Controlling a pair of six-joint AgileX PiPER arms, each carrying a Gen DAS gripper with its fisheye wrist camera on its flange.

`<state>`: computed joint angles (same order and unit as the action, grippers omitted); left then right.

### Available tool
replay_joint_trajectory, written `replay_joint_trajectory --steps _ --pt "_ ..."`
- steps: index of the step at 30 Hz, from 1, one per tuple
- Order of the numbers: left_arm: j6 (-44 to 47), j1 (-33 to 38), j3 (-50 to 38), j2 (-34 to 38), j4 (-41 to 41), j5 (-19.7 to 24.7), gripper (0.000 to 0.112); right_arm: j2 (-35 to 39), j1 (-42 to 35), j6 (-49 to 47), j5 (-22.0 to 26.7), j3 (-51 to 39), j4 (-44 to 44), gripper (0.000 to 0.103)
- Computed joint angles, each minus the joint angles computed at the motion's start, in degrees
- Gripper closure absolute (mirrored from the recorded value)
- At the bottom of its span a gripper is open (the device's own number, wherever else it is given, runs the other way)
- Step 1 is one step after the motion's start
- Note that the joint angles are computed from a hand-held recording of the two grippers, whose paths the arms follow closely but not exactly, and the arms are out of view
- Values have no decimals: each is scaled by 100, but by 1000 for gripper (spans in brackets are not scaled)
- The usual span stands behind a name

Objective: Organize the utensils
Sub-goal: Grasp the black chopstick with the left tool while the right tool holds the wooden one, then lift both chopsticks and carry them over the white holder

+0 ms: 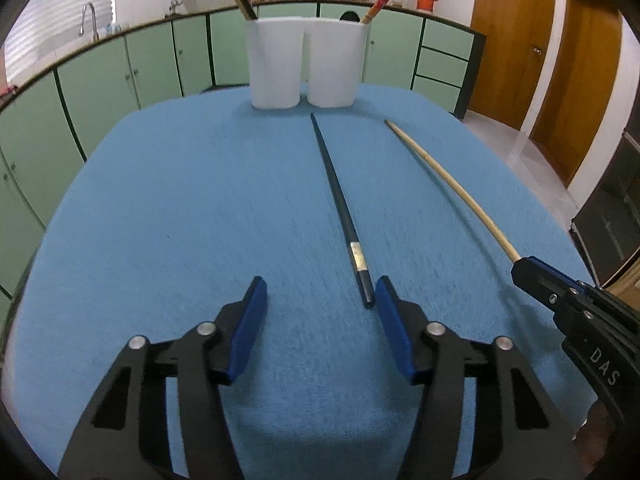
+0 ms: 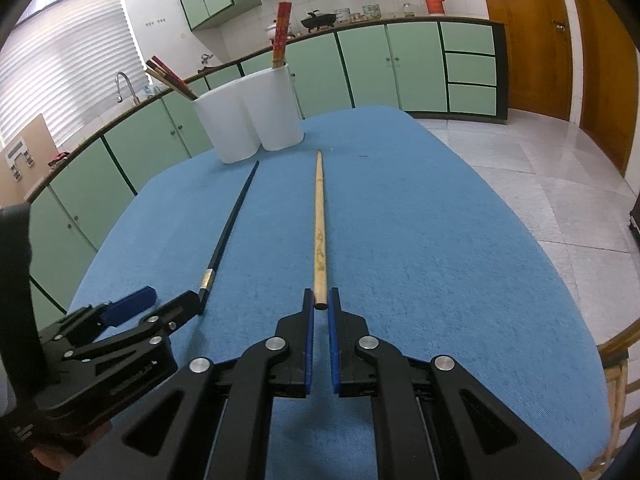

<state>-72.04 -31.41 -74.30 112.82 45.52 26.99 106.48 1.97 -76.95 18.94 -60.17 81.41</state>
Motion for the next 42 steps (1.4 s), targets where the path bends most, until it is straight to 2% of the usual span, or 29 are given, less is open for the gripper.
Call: replay_joint_trajectory --steps 7,10,12,14,21,30,35,42 --pt "103 -46 -163 131 -151 36 60 -37 -21 -175 15 45 138 97" --pt "127 -67 -224 170 -175 67 74 -51 -43 -200 36 53 164 97" --pt "157 -51 -183 144 -203 -42 94 -63 -59 -231 52 64 188 97" --pt "228 -38 -118 105 -263 -149 106 -77 -76 -297 72 85 236 97" --pt "427 -25 -67 -11 -396 -167 106 -184 -98 -513 47 164 369 97" --pt "-146 -241 192 -716 606 156 106 -432 -102 -596 -14 111 280 97" --pt "-345 -259 221 -1099 922 274 107 -646 -119 -528 -7 16 140 97" --pt "-206 -288 -66 -1426 1043 437 107 -930 -195 -204 254 -303 -167 97"
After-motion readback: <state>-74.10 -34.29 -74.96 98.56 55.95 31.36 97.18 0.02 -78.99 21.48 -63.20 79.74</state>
